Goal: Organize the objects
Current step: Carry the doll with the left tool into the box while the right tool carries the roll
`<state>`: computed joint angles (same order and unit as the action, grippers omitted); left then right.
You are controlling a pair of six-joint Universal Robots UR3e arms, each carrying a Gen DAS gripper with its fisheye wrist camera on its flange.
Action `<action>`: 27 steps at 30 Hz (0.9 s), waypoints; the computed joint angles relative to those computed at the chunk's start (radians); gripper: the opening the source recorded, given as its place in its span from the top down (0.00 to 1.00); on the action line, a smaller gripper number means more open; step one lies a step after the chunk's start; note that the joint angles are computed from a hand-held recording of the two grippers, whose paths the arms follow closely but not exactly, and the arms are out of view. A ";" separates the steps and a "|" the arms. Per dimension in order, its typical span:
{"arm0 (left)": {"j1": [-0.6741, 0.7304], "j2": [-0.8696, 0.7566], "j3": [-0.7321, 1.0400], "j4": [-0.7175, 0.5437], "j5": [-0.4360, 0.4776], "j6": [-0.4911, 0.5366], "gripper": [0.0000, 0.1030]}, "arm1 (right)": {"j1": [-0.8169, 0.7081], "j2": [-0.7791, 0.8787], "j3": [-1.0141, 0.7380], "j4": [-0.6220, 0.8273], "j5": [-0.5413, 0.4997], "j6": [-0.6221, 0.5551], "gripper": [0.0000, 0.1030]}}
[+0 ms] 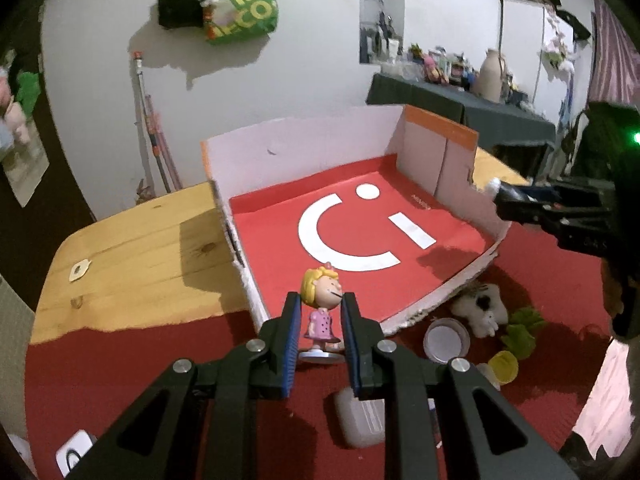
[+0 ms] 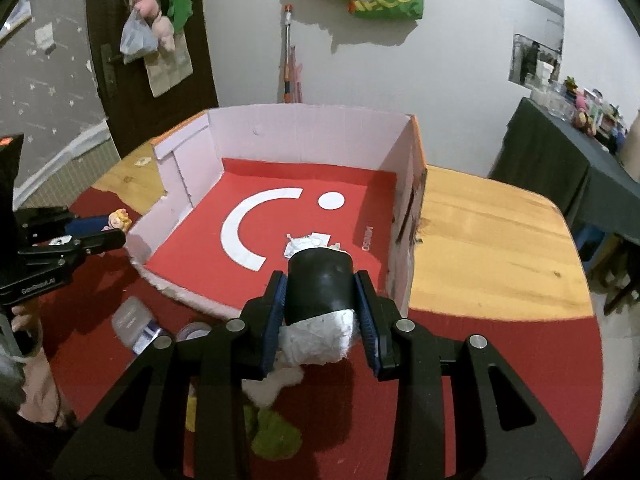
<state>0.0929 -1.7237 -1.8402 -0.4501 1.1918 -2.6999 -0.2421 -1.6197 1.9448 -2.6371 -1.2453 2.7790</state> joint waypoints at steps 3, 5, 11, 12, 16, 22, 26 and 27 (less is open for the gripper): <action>-0.035 -0.069 0.094 -0.054 0.045 0.018 0.80 | 0.025 0.092 -0.096 0.042 -0.038 -0.013 0.68; -0.054 -0.113 0.149 -0.087 0.072 0.026 0.80 | 0.043 0.166 -0.176 0.085 -0.065 -0.018 0.68; -0.096 -0.232 0.305 -0.203 0.124 0.060 0.80 | 0.073 0.303 -0.345 0.224 -0.117 -0.051 0.68; -0.101 -0.247 0.327 -0.224 0.129 0.065 0.80 | 0.077 0.317 -0.364 0.243 -0.125 -0.057 0.68; -0.122 -0.297 0.390 -0.275 0.159 0.078 0.80 | 0.088 0.364 -0.443 0.324 -0.153 -0.080 0.68; -0.134 -0.342 0.435 -0.311 0.190 0.102 0.80 | 0.104 0.403 -0.498 0.387 -0.170 -0.111 0.68; -0.130 -0.343 0.453 -0.340 0.186 0.116 0.80 | 0.123 0.427 -0.523 0.397 -0.206 -0.133 0.68; -0.129 -0.344 0.457 -0.346 0.187 0.120 0.80 | 0.128 0.432 -0.529 0.402 -0.217 -0.141 0.68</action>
<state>-0.0362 -2.0676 -1.3836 -0.7961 1.3783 -2.5800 -0.1144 -1.1882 1.4154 -2.2353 -1.4627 2.6378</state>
